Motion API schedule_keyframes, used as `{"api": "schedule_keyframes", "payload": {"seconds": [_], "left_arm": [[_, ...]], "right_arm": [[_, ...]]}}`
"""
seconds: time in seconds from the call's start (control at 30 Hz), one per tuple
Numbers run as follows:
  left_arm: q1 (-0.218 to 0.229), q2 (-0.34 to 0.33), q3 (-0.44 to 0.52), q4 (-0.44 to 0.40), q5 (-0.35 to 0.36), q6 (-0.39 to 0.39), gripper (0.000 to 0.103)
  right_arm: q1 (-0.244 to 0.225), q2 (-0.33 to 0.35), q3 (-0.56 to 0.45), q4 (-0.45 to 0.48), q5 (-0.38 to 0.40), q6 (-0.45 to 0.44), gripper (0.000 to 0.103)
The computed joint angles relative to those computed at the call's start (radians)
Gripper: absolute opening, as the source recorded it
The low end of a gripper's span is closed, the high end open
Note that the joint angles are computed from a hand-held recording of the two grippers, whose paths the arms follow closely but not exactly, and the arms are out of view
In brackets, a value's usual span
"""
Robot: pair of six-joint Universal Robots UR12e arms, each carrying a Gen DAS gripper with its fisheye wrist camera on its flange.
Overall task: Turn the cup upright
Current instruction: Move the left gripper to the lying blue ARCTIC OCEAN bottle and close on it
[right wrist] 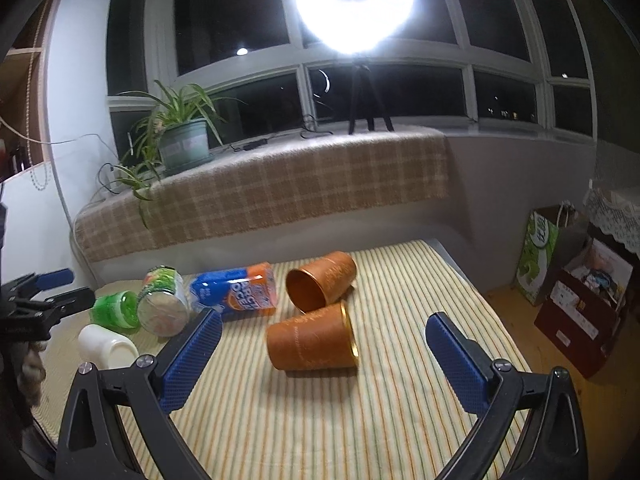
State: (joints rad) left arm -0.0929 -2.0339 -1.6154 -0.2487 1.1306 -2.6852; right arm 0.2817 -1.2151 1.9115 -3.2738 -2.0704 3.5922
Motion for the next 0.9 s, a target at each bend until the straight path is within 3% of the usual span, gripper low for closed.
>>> {"api": "schedule_keyframes", "payload": {"seconds": [0.07, 0.23, 0.4, 0.63, 0.9], "left_arm": [[-0.014, -0.013, 0.035, -0.058, 0.01, 0.071, 0.095], [-0.057, -0.06, 0.138, -0.231, 0.048, 0.236, 0.095], [-0.105, -0.118, 0.235, -0.345, 0.12, 0.362, 0.095], [-0.157, -0.191, 0.349, -0.46, 0.242, 0.476, 0.095], [-0.188, -0.247, 0.42, -0.495, 0.365, 0.543, 0.095]], "right_arm": [[-0.007, -0.004, 0.01, 0.008, 0.005, 0.019, 0.103], [-0.025, -0.009, 0.034, 0.019, 0.013, 0.064, 0.103], [-0.045, -0.017, 0.056, 0.022, 0.02, 0.097, 0.103], [-0.081, -0.025, 0.085, 0.025, 0.042, 0.155, 0.103], [-0.113, -0.024, 0.107, 0.021, 0.085, 0.212, 0.103]]}}
